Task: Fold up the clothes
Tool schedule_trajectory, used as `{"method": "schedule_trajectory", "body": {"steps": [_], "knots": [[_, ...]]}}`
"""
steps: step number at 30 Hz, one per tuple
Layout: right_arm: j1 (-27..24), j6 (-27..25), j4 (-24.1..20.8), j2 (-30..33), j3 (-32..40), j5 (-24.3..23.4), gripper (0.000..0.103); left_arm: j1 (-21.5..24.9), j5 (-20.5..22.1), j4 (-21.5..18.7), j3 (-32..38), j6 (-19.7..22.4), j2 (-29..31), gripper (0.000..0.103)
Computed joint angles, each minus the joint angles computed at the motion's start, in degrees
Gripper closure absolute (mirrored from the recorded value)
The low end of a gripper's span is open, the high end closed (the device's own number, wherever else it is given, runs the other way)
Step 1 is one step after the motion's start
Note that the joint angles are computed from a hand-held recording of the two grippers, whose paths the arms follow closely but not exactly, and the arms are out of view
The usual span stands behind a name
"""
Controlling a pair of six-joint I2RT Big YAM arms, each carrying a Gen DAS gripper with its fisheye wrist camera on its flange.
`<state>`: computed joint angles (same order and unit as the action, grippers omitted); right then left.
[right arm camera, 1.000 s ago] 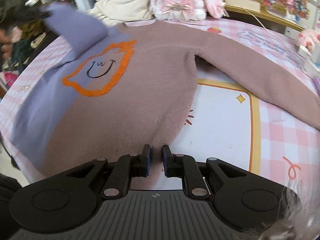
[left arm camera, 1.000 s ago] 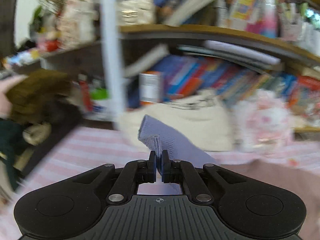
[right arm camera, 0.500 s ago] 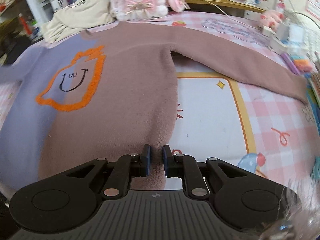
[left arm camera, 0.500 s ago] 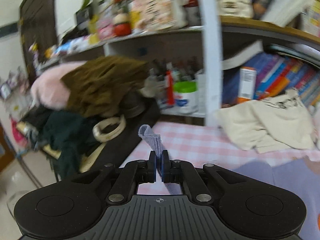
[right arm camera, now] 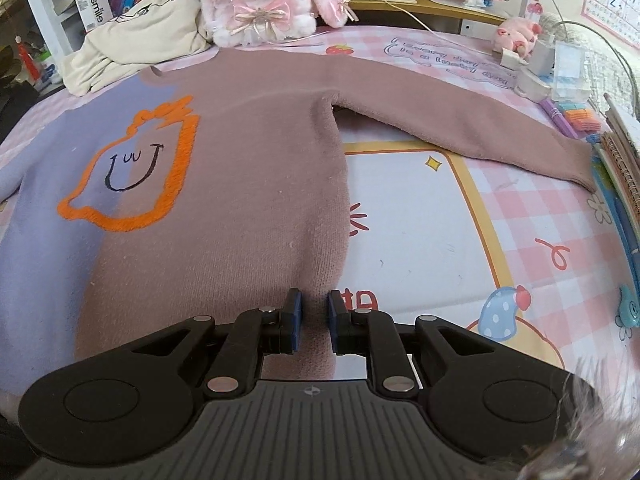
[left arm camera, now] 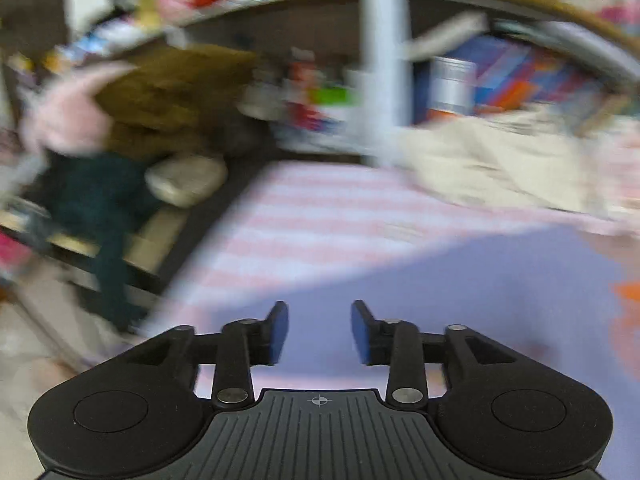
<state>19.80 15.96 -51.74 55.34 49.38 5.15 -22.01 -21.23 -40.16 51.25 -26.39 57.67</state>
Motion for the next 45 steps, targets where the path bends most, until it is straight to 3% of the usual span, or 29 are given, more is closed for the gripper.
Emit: {"method": "schedule_trajectory", "body": {"steps": [2, 4, 9, 13, 14, 15, 17, 18, 25, 28, 34, 40, 44, 45], "knots": [[0.53, 0.01, -0.14, 0.13, 0.10, 0.91, 0.088, -2.19, 9.58, 2.66, -1.24, -3.78, 0.43, 0.061], [0.84, -0.22, -0.38, 0.30, 0.29, 1.50, 0.088, -4.27, 14.08, 4.78, -1.56, -5.51, 2.08, 0.061], [1.24, 0.28, -0.44, 0.47, 0.39, 2.25, 0.088, -8.71, 10.14, 2.43, 1.73, -2.65, 8.61, 0.061], [1.86, 2.60, 0.59, 0.04, -0.36, 3.30, 0.088, -8.27, 10.89, 3.49, 2.01, -1.54, 10.06, 0.063], [2.14, 3.11, 0.97, -0.02, -0.56, 3.77, 0.088, -8.15, 11.21, 4.03, 2.07, -0.84, 10.50, 0.067], [2.42, 3.32, 1.27, 0.07, -0.62, 4.24, 0.088, -7.99, 11.32, 4.26, 2.34, -0.07, 10.97, 0.081], [2.83, 3.10, 2.06, 0.51, -0.61, 4.92, 0.088, -7.60, 11.94, 4.06, 3.14, 0.09, 11.90, 0.097], [2.89, 2.66, 2.67, 1.07, -0.43, 5.11, 0.089, -7.47, 12.17, 3.98, 3.43, -0.28, 12.18, 0.098], [5.27, 1.96, 5.87, 6.58, 2.48, 5.31, 0.091, -4.23, 10.81, 3.73, 4.48, 1.19, 13.20, 0.099], [8.11, -0.34, 6.33, 6.52, 2.20, 5.71, 0.091, -2.99, 10.82, 2.59, 5.11, 4.05, 13.37, 0.098], [8.41, 4.04, 5.32, 2.77, -0.15, 3.07, 0.087, -2.59, 10.52, 2.30, 3.95, 5.80, 11.90, 0.094], [8.80, 6.97, 4.20, 1.64, -0.48, 3.17, 0.084, -4.00, 12.14, 2.39, 0.93, 2.61, 8.28, 0.071], [9.60, 7.69, 4.49, 1.26, -0.93, 4.13, 0.086, -5.62, 11.83, 2.91, -0.45, 1.50, 6.77, 0.073], [9.85, 7.79, 4.68, 1.29, -1.00, 4.50, 0.087, -6.09, 11.09, 2.48, -0.22, 1.84, 6.95, 0.082]]}}
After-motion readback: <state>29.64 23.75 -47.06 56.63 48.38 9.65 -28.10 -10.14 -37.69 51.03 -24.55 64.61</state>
